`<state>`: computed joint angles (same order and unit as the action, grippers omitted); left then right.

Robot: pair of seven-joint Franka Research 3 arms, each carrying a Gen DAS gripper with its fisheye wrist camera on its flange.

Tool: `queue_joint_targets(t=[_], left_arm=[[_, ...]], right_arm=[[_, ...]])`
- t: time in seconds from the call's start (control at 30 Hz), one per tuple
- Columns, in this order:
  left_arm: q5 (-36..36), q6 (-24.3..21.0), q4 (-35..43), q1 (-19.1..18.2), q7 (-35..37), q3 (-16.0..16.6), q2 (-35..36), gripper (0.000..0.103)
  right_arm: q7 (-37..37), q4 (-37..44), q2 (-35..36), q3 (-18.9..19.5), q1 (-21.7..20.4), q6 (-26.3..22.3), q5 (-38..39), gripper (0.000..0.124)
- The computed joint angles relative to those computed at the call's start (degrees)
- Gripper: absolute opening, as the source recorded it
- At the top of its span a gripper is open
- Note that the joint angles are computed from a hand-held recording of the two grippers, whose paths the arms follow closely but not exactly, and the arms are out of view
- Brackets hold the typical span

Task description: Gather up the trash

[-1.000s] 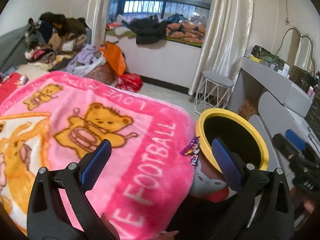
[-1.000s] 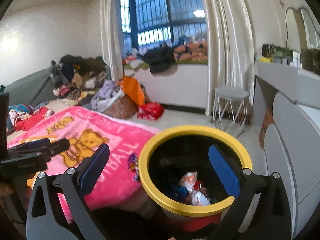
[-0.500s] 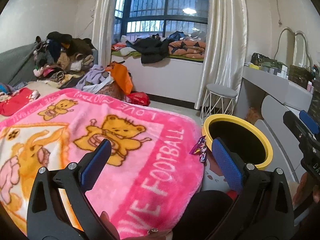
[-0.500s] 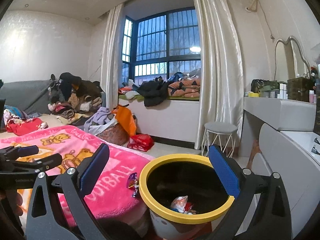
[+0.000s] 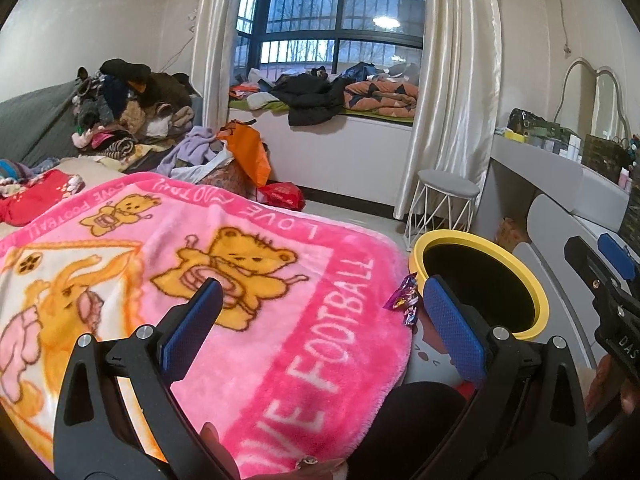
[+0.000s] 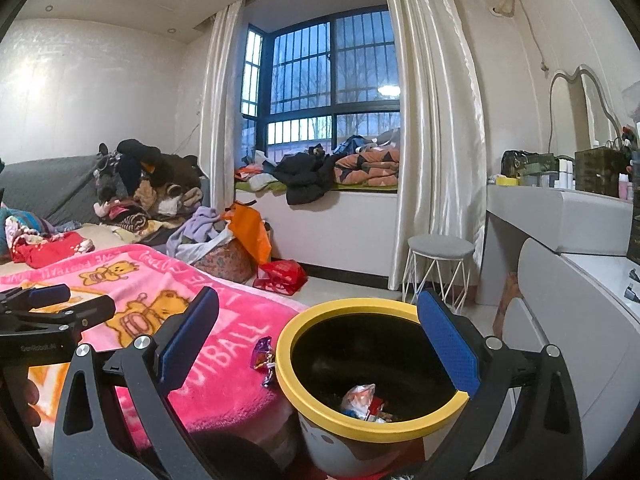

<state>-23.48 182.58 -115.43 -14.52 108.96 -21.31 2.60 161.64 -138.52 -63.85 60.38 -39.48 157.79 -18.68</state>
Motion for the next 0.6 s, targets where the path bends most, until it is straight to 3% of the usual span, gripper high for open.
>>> queue_joint_targets(t=[0.6], left_arm=[[0.15, -0.09, 0.06, 0.29, -0.21, -0.28, -0.01, 0.092]], right_arm=[[0.17, -0.37, 0.33, -0.21, 0.32, 0.17, -0.35, 0.097]])
